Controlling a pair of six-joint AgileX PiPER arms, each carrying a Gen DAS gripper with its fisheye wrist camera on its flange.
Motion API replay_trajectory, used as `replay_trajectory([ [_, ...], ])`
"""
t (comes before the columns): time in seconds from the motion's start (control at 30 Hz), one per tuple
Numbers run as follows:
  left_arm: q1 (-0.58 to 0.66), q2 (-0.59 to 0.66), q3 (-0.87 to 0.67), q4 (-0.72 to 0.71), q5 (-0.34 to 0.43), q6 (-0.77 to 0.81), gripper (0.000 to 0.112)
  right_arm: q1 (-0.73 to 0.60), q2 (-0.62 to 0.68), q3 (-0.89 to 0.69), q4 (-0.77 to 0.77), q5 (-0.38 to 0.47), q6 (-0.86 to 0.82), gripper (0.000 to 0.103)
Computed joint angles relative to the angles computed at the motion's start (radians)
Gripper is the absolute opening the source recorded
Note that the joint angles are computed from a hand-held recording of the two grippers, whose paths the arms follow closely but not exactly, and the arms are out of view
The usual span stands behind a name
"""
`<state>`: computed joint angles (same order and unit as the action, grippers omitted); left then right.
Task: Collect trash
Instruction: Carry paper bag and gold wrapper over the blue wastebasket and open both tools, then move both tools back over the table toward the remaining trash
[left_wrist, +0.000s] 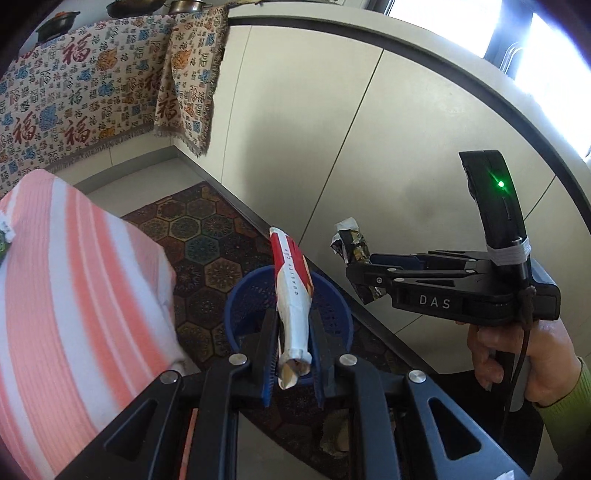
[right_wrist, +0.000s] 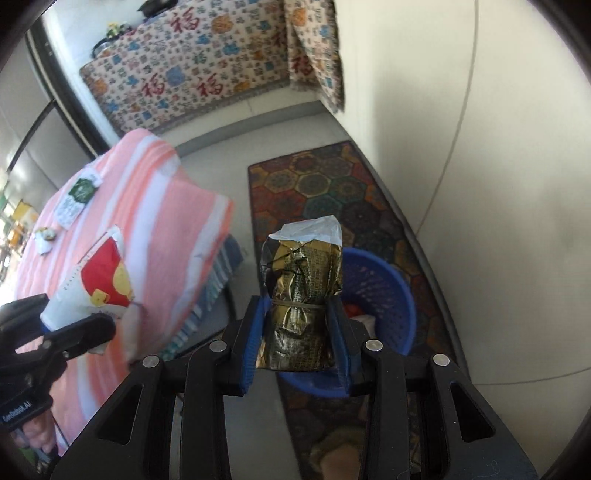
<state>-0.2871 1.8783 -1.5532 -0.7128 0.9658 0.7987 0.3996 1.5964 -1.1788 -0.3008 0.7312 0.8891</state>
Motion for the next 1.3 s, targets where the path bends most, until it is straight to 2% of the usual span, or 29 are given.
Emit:
replay_trajectory([
  [0.3,-0.135,0.218,-0.168,0.073,-0.054,-0.109,0.019,-0.137,-0.008,0.154,0.095,-0.189,-0.078,0.036],
  [0.5,-0.173,0.311,-0.242,0.127,-0.058,-0.166,0.021,-0.193,0.007,0.175,0.168,-0.242,-0.155,0.036],
  [0.53,-0.183,0.314,-0.234,0.129,-0.072,-0.168,0.025,-0.197,0.007,0.178,0.174,-0.247,-0.158,0.037],
  [0.6,-0.188,0.323,-0.217,0.111,-0.099,-0.147,0.046,-0.206,0.012,0.185,0.187,-0.262,-0.167,0.043],
  [0.63,-0.192,0.343,-0.231,0.123,-0.112,-0.161,0.067,-0.208,0.009,0.196,0.197,-0.274,-0.167,0.049],
  [0.67,-0.201,0.354,-0.236,0.16,-0.134,-0.202,0.072,-0.206,0.005,0.203,0.197,-0.282,-0.156,0.059],
  [0.7,-0.207,0.362,-0.24,0.192,-0.145,-0.238,0.072,-0.203,-0.004,0.211,0.178,-0.287,-0.133,0.06],
  [0.77,-0.201,0.388,-0.285,0.212,-0.115,-0.281,0.072,-0.183,-0.02,0.21,0.07,-0.268,-0.034,0.061],
  [0.9,-0.152,0.307,-0.205,0.129,-0.131,-0.204,0.072,-0.138,-0.057,0.22,-0.128,-0.235,0.17,0.069],
  [1.0,-0.12,0.199,-0.103,0.081,-0.16,-0.12,0.072,-0.086,-0.063,0.205,-0.255,-0.183,0.301,0.076],
  [1.07,-0.105,0.137,-0.055,0.079,-0.173,-0.094,0.072,-0.057,-0.059,0.188,-0.305,-0.151,0.353,0.085],
  [1.13,-0.087,0.075,-0.014,0.095,-0.178,-0.085,0.072,-0.034,-0.054,0.171,-0.331,-0.134,0.379,0.089],
  [1.3,-0.026,-0.071,0.085,0.16,-0.186,-0.097,0.072,0.064,-0.037,0.123,-0.439,-0.076,0.466,0.089],
])
